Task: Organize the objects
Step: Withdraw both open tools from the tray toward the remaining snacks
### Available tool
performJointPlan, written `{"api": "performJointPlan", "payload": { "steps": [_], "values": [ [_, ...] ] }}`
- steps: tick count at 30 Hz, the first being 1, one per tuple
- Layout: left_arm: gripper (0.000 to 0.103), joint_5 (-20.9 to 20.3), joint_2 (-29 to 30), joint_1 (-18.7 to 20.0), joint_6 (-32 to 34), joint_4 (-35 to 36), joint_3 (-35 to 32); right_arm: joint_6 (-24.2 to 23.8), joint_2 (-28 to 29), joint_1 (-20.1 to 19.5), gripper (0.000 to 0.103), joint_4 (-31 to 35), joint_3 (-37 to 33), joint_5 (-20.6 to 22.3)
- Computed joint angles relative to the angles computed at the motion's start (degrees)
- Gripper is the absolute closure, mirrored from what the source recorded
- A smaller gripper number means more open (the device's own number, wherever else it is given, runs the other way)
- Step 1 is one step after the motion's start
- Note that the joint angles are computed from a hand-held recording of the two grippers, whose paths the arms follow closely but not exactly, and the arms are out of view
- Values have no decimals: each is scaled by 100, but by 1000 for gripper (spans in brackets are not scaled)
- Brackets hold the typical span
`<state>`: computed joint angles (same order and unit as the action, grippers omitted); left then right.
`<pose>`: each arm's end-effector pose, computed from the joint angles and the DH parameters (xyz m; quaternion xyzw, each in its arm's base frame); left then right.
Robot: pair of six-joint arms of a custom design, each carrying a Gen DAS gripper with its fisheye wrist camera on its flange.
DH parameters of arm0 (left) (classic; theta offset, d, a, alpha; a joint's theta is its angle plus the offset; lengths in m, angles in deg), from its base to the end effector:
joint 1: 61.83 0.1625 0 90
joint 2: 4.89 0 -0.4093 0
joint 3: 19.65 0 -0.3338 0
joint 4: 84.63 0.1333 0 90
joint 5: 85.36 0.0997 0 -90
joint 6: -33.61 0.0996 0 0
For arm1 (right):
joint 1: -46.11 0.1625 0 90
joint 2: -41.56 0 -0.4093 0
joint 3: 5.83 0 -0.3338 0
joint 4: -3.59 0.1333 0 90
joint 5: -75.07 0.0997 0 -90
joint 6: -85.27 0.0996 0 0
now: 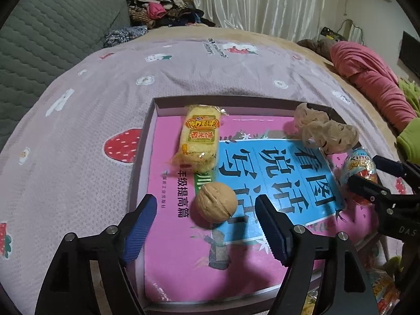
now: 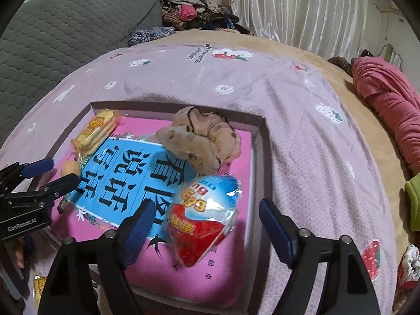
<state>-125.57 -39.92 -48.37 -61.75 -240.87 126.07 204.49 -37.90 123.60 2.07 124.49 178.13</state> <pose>-0.1879 -0.2603 -0.0306 0.0198 0.8544 -0.3645 0.3698 0.0490 -0.2907 0.1674 0.3449 -0.8663 0.2133 0.2916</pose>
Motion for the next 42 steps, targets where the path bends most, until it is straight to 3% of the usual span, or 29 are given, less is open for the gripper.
{"api": "performJointPlan", "payload": {
  "steps": [7, 10, 12, 15, 17, 19, 23, 27, 35, 42],
  "values": [
    [20, -35, -214, -254, -431, 613, -29, -34, -234, 110, 21, 16, 77, -76],
    [17, -102, -409, -469, -907, 1227, -107, -105, -517, 182, 20, -47, 229, -223],
    [17, -148, -564, -561, -1091, 1567, -160, -112, -752, 317, 10, -48, 329, -258],
    [15, -333, -878, -936, -1655, 2493, -274, -160, -1242, 415, 8, -6, 536, -459],
    [6, -491, -1080, -1230, -1962, 2844, -253, -17, -1491, 618, 6, 150, 569, -329],
    [0, -713, -1245, -1486, -2075, 3190, -309, 122, -1724, 863, 5, 413, 565, -188],
    [0, -1049, -1594, -1898, -2327, 4040, -532, 338, -2072, 1394, 5, 863, 542, 146],
    [0, -1257, -1922, -2302, -2697, 5024, -870, 693, -2246, 2337, 5, 1084, 467, 932],
    [0, -1702, -2143, -2954, -3037, 6398, -1585, 1696, -2595, 3779, 4, 2123, 7, 1789],
    [0, -2112, -2153, -3459, -3268, 7194, -2117, 2401, -2940, 4550, 4, 2844, -120, 2149]
  ]
}}
